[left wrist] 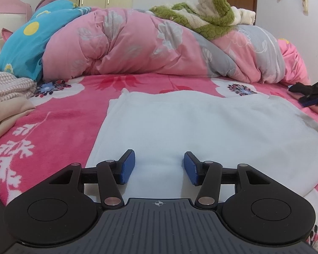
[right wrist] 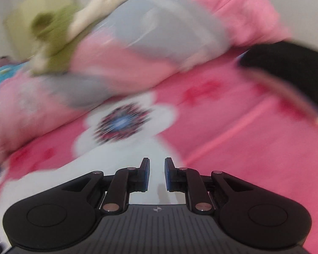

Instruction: Fold clothes

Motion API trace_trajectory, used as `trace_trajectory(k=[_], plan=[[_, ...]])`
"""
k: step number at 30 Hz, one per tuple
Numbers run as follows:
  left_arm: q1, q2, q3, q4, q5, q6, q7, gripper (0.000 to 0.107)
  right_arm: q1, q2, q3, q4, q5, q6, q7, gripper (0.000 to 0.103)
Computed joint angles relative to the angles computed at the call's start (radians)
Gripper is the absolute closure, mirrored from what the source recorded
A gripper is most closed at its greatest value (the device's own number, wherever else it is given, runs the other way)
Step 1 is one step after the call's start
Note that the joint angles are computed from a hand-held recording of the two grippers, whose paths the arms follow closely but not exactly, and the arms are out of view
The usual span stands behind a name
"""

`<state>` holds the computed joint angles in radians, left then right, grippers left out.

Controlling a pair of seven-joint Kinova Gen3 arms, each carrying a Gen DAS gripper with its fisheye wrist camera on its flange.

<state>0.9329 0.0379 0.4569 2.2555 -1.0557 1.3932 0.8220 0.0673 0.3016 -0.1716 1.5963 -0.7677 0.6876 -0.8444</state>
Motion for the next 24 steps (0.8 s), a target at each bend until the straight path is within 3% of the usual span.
trace_trajectory(k=[2,4,7,10,12,15,17,21,24], plan=[[0.002,0.001,0.001,0.000,0.000,0.003,0.003,0.056,-0.024,0.049,0.001,-0.061,0.042,0.070,-0.032,0.088],[0.005,0.002,0.002,0.004,-0.003,0.004,0.011,0.056,-0.099,0.092,0.062,-0.109,0.095,0.080,-0.113,0.088],[0.010,0.004,0.004,0.013,-0.010,0.007,0.030,0.056,-0.201,0.123,0.198,-0.137,0.077,0.020,-0.224,0.091],[0.013,0.007,0.003,0.017,-0.014,0.008,0.035,0.056,-0.269,0.089,0.291,-0.095,0.045,-0.073,-0.226,0.088],[0.015,0.009,0.003,0.019,-0.017,0.010,0.040,0.056,-0.249,0.050,0.264,-0.064,0.027,-0.067,-0.153,0.088],[0.018,0.012,0.003,0.018,-0.016,0.015,0.042,0.056,-0.174,0.010,0.142,-0.048,0.048,0.022,-0.031,0.088],[0.021,0.013,0.002,0.016,-0.015,0.017,0.044,0.056,-0.198,-0.010,0.125,-0.023,0.081,0.042,0.010,0.088],[0.024,0.013,0.001,0.017,-0.015,0.018,0.050,0.056,-0.370,-0.007,0.260,0.014,0.235,-0.084,-0.091,0.089],[0.027,0.015,0.002,0.023,-0.020,0.018,0.064,0.056,-0.497,-0.049,0.379,0.067,0.285,-0.201,-0.210,0.088]])
